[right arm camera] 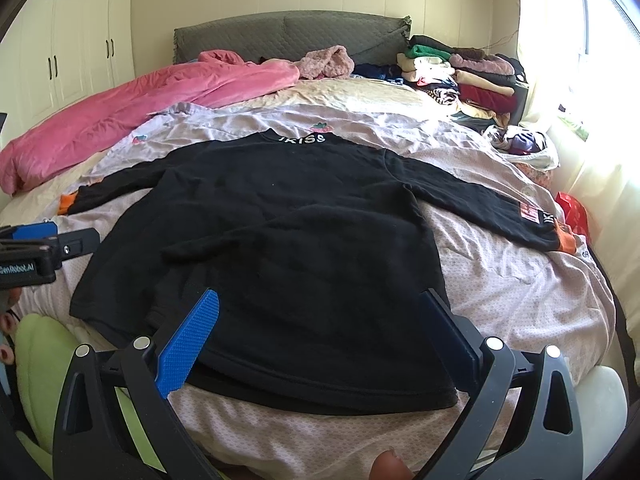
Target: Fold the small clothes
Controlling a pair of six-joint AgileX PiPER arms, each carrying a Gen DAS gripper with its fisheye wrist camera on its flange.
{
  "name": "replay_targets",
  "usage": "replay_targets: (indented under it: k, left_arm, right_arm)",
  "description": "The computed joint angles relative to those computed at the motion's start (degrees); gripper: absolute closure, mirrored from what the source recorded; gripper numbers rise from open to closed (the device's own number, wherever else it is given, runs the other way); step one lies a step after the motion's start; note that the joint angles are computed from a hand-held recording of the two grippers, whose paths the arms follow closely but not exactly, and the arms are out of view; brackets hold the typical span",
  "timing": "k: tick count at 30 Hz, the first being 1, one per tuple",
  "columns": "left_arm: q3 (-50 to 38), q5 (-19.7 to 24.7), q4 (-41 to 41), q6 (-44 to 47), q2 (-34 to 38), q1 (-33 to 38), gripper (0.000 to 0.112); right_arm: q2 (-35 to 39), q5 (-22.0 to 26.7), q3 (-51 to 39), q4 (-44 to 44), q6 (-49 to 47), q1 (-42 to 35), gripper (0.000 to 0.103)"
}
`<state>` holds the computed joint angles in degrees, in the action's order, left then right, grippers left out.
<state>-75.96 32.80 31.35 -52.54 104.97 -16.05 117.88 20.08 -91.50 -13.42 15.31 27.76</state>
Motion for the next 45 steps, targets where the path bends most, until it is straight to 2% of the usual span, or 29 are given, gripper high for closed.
replay_targets:
  k: [4, 9, 15, 18, 22, 28, 31, 33, 34, 35, 36, 38, 39, 40, 41, 45]
  left_arm:
    - [-0.30, -0.60, -3.18, 3.38, 0.51, 1.75, 0.018]
    - [-0.84, -2.21, -12.35, 12.84, 1.73, 5.71, 0.018]
    - [-2.08, -1.29, -16.10, 18.16, 3.94, 7.63, 0.018]
    - [-1.63, -2.68, -17.51, 20.66, 3.93, 7.71, 0.018]
    - [-3.99, -1.80, -20.72, 24.35, 5.60, 8.19, 0.018]
    - [-10.62, 1.26, -20.27, 25.09, 9.80, 7.88, 0.018]
    - [-12.88, 2.57, -20.57, 25.71, 11.10, 7.67, 0.018]
    - [-14.24, 3.49, -19.51, 25.37, 11.97, 7.13, 0.018]
    - [-14.82, 3.92, -19.30, 25.30, 12.36, 6.92, 0.018]
    - [-15.25, 4.04, -19.42, 25.60, 12.69, 6.79, 0.018]
    - [-15.86, 4.47, -19.33, 25.58, 13.06, 6.64, 0.018]
    - [-16.88, 5.01, -20.03, 26.35, 13.65, 6.56, 0.018]
    - [-17.34, 5.20, -20.20, 26.61, 13.94, 6.54, 0.018]
    - [-17.81, 5.48, -20.26, 26.78, 14.23, 6.49, 0.018]
    - [-18.43, 5.84, -20.24, 26.82, 14.57, 6.45, 0.018]
    - [-20.62, 7.17, -20.21, 27.21, 15.68, 6.28, 0.018]
  right_arm:
    - [0.60, 0.28, 0.29, -3.98, 0.50, 0.36, 0.004]
    - [1.04, -0.11, 1.13, 3.67, -9.01, -0.27, 0.004]
    - [2.44, 0.25, 1.74, 7.98, -18.17, 0.19, 0.004]
    - [3.09, 0.61, 2.31, 14.04, -26.63, 0.36, 0.004]
    - [4.18, 0.98, 2.43, 24.71, -40.69, 1.42, 0.004]
    - [7.94, 0.53, -1.32, 18.64, -40.44, 4.71, 0.004]
    - [9.90, -0.61, -3.05, 19.33, -43.64, 5.70, 0.005]
    - [12.07, 0.60, -6.34, 21.62, -47.57, 6.06, 0.006]
    - [13.18, 1.69, -8.11, 24.30, -50.72, 6.06, 0.021]
    - [13.58, 2.34, -8.77, 24.94, -51.57, 6.07, 0.045]
    - [14.80, 4.66, -11.14, 24.67, -51.20, 5.92, 0.054]
    - [15.94, 7.35, -13.82, 28.37, -54.05, 4.87, 0.079]
    - [15.83, 8.20, -14.11, 30.78, -56.25, 4.23, 0.085]
    - [16.01, 10.19, -15.28, 32.68, -58.37, 3.50, 0.097]
    - [15.73, 11.91, -15.54, 34.45, -60.82, 2.88, 0.099]
    - [12.03, 14.69, -11.94, 35.21, -68.73, 2.19, 0.099]
